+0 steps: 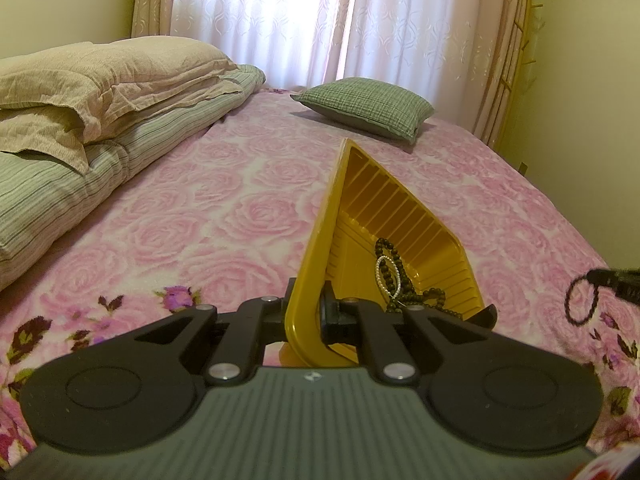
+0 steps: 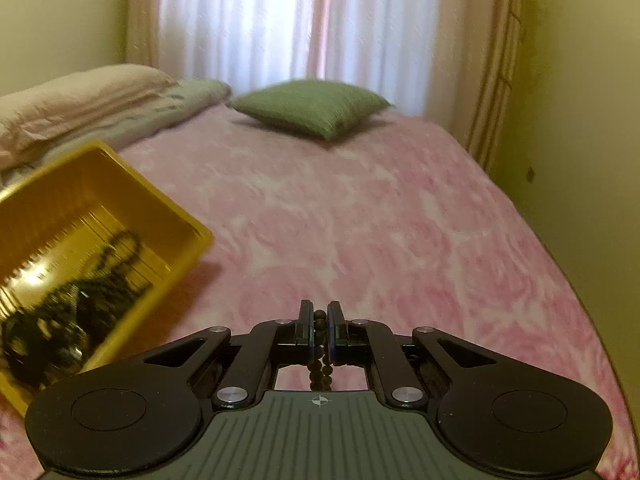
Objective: Organize jewelry
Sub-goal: 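Carry the dark bead bracelet into the yellow tray and open the right tool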
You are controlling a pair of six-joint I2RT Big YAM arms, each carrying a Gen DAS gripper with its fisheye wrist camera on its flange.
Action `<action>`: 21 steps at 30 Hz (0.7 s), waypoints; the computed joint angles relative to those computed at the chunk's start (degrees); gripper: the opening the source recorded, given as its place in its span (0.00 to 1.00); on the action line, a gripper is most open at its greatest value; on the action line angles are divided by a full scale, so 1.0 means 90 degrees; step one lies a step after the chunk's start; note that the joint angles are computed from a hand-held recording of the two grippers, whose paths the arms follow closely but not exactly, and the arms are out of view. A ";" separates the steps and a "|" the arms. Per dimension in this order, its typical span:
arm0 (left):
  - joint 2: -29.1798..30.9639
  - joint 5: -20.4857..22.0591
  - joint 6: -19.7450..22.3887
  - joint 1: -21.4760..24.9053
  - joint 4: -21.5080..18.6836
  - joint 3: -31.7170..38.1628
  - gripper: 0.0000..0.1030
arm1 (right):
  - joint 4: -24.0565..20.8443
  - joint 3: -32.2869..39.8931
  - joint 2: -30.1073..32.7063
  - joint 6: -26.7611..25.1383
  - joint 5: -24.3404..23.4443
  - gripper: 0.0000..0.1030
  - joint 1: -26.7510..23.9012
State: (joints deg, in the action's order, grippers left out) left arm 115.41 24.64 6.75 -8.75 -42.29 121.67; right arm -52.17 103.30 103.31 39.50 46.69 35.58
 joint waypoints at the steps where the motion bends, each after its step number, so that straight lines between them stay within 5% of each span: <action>1: 0.0000 0.0000 0.0000 0.0000 0.0000 0.0000 0.07 | 0.0046 0.0094 0.0026 -0.0104 0.0010 0.06 0.0020; 10: -0.0002 0.0000 -0.0003 -0.0002 -0.0005 0.0004 0.07 | 0.0685 0.1119 0.0458 -0.1106 -0.0347 0.06 0.0152; 21: -0.0006 0.0005 -0.0017 -0.0003 0.0002 -0.0004 0.07 | 0.0760 0.2677 0.1437 -0.1697 -0.1043 0.06 0.0211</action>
